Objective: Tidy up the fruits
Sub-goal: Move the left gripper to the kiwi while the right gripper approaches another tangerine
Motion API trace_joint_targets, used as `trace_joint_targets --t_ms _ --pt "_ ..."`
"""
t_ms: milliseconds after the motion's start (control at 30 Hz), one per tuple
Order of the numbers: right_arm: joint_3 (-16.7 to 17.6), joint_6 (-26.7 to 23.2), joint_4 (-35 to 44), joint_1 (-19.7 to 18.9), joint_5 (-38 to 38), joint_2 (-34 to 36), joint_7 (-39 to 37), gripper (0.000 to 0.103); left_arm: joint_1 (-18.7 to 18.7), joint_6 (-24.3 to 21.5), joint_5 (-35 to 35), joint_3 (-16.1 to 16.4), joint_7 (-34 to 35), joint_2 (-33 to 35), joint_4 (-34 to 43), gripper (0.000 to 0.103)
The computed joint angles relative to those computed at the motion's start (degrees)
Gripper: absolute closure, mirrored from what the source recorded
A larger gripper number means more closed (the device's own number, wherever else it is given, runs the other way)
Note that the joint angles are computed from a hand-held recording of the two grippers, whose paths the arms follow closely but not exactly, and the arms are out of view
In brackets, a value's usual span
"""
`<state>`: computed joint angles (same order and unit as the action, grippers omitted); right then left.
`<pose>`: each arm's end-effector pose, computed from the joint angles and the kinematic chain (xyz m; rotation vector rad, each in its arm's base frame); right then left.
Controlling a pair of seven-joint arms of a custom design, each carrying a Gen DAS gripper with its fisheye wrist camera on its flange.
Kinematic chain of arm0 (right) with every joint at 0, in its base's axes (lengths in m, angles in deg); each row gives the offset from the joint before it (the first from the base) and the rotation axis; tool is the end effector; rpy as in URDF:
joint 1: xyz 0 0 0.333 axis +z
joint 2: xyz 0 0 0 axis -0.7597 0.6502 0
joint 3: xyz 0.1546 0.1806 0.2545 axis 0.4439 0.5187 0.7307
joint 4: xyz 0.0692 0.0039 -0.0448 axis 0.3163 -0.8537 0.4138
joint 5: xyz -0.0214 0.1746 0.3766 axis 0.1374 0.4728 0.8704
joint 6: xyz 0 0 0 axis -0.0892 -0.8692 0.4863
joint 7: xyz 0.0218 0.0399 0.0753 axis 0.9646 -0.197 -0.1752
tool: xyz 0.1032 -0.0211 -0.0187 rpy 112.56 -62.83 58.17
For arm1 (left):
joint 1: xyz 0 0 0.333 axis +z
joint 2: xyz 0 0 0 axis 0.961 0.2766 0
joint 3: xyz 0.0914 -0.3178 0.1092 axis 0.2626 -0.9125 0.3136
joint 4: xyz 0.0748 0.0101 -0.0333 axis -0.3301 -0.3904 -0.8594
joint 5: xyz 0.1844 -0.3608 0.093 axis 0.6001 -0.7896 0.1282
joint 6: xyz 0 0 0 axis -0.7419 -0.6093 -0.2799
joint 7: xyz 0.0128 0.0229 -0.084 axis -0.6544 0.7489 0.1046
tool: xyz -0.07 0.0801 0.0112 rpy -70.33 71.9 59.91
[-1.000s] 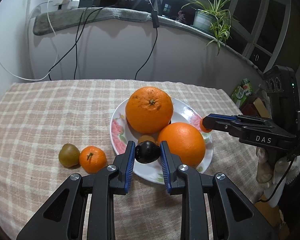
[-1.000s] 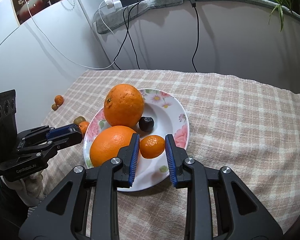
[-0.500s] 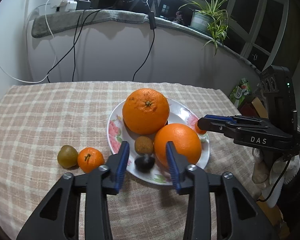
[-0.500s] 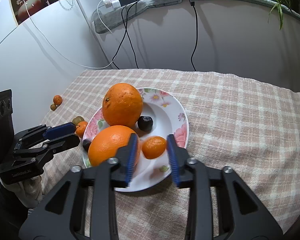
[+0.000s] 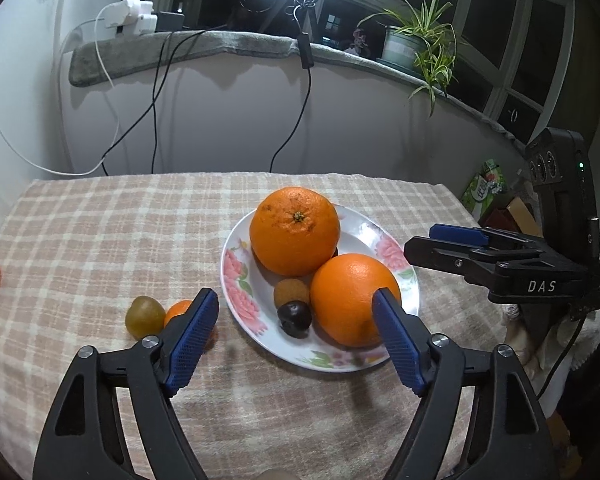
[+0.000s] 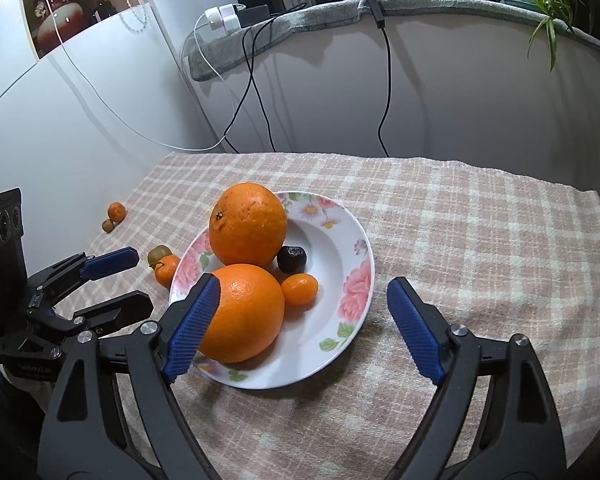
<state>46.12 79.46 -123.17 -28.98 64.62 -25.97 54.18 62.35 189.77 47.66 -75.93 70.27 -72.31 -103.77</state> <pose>0.6358 0.3040 0.4743 -1.9425 1.2480 -0.1982 0.5456 -0.2347 0.5027 -1.7149 1.9076 -1.0604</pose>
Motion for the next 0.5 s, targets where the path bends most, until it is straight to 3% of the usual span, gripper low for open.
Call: trace_joint_targets --t_ms 500 --pt "0.9 1.01 -0.72 0.51 1.37 -1.37 -1.91 0.015 -0.05 0.51 3.11 1.18 -3.41 -1.61 -1.59 0.024"
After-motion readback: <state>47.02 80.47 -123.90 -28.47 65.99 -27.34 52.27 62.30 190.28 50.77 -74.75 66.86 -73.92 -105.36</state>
